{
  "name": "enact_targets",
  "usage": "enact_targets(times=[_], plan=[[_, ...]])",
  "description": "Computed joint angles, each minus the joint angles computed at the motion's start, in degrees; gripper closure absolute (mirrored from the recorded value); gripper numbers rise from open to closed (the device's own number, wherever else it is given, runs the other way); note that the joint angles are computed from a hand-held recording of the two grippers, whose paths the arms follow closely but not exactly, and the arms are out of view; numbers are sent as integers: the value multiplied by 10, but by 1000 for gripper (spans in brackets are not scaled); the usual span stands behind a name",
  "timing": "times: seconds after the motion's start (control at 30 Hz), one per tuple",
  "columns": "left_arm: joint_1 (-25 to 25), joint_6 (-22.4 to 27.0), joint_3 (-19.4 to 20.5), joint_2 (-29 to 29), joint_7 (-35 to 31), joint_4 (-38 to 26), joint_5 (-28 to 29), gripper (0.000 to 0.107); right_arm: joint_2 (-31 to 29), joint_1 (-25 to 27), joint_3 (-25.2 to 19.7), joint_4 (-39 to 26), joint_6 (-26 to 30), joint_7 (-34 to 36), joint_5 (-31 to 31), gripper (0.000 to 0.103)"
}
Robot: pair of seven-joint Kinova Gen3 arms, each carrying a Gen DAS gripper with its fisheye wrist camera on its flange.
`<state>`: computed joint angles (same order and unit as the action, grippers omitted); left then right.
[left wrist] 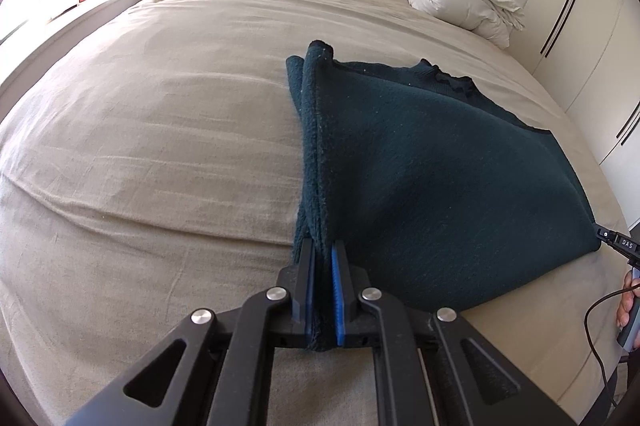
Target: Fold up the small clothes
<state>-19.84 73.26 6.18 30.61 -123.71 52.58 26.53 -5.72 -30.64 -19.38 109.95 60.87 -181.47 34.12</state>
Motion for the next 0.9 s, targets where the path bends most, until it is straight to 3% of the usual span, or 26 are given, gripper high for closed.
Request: enact_targets(times=[0.2,0.3,0.47,0.53,0.67,0.9], plan=[[-12,26,6,13,-2,-21,13,96,-46,32,21,54,-95,-41,-22,95],[-13,34,6,17,1,-28,14,96,-50,63,-15,49,-77,-60,-12,82],[-14,21,6,8,-5,-10,17,96,-47,52,-12,47,-83,-51,-3,82],[-12,20,4,6,-8,-8,14,97,-23,51,-20,27,-58,-21,-4,82],[-13,22,4,4,-13,-7,14,99,-3,30,-20,11,-22,-25,9,95],[-24,22,4,1,-25,5,27,100,-5,9,-8,11,-11,-29,11,97]])
